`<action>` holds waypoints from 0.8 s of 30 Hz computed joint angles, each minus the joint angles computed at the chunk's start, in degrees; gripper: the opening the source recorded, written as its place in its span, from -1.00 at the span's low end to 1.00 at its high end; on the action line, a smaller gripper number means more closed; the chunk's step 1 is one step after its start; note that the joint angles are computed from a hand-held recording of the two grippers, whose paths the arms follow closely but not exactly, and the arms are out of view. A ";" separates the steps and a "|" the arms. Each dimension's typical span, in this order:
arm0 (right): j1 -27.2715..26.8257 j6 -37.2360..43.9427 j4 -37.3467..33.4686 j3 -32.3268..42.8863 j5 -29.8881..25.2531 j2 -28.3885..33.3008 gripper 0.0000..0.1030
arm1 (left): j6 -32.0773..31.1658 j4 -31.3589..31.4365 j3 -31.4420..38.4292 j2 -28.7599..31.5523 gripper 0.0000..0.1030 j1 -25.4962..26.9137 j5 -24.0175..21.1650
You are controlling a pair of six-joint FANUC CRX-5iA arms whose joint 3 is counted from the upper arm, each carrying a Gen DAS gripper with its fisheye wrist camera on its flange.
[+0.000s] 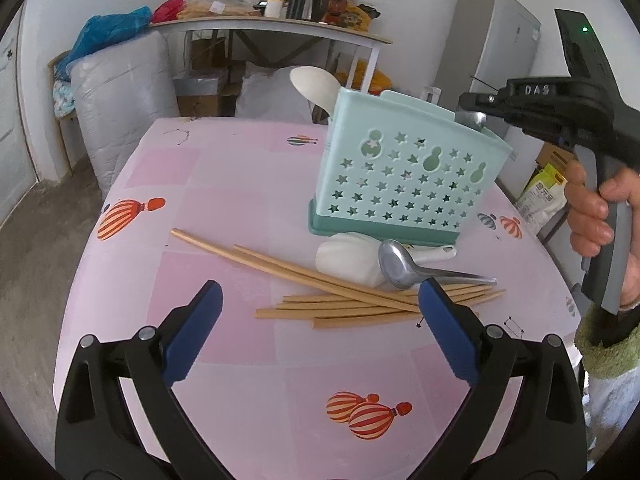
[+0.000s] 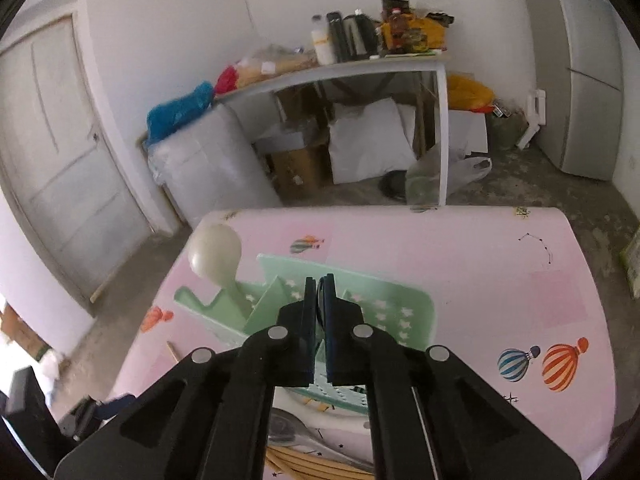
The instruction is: Organize utensils
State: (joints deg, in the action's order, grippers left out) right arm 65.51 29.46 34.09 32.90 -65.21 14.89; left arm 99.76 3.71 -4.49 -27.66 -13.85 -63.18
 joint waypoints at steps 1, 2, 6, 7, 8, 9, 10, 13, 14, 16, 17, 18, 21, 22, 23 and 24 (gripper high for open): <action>-0.43 -2.00 -0.30 -2.41 2.37 -1.69 -0.93 | -0.69 0.67 -0.33 -0.07 0.83 0.19 0.29; -0.66 -4.00 -0.28 -5.29 4.88 -3.58 -0.93 | -1.18 1.18 -0.75 -0.28 0.83 0.40 0.52; -4.29 -15.55 -2.11 -19.47 21.82 -12.92 -0.93 | -3.22 3.67 -2.14 -0.85 0.83 1.32 1.58; -5.06 -16.92 -3.65 -21.05 23.20 -14.09 -0.92 | -3.43 4.15 -2.48 -1.07 0.83 1.58 1.91; -5.28 -18.05 -3.82 -21.78 22.90 -14.51 -0.90 | -3.58 4.57 -2.85 -1.30 0.83 1.78 2.25; -5.38 -19.80 -2.97 -22.85 22.21 -15.02 -0.85 | -4.17 5.67 -3.62 -1.80 0.83 2.39 2.88; -5.16 -21.87 -1.15 -23.96 20.83 -15.56 -0.85 | -4.77 6.80 -4.37 -2.27 0.83 3.02 3.41; -4.35 -25.79 3.27 -27.27 20.56 -17.42 -0.81 | -5.19 8.07 -5.15 -2.71 0.83 3.80 3.84; -3.75 -26.80 5.24 -27.62 19.38 -17.54 -0.79 | -5.11 8.07 -5.15 -2.69 0.83 3.85 3.79; -2.57 -27.48 8.16 -27.62 16.59 -17.47 -0.78 | -5.36 8.64 -5.28 -2.69 0.83 4.22 3.59; -2.50 -27.55 8.76 -27.40 16.16 -17.26 -0.77 | -5.41 8.90 -5.30 -2.64 0.83 4.33 3.53; -2.22 -28.15 9.82 -27.89 15.84 -17.60 -0.70 | -5.42 9.14 -5.35 -2.65 0.83 4.45 3.49; -0.97 -31.38 14.88 -29.92 14.14 -18.72 -0.56 | -5.36 9.22 -5.34 -2.77 0.83 4.48 3.57; -0.39 -32.71 16.89 -30.94 13.56 -19.29 -0.53 | -5.38 9.18 -5.36 -2.88 0.83 4.56 3.51; 0.00 -33.57 18.10 -32.03 13.22 -20.07 -0.49 | -5.34 9.07 -5.34 -2.90 0.83 4.52 3.54; 0.83 -34.68 19.53 -33.09 12.21 -20.70 -0.46 | -5.38 9.10 -5.34 -2.90 0.83 4.54 3.60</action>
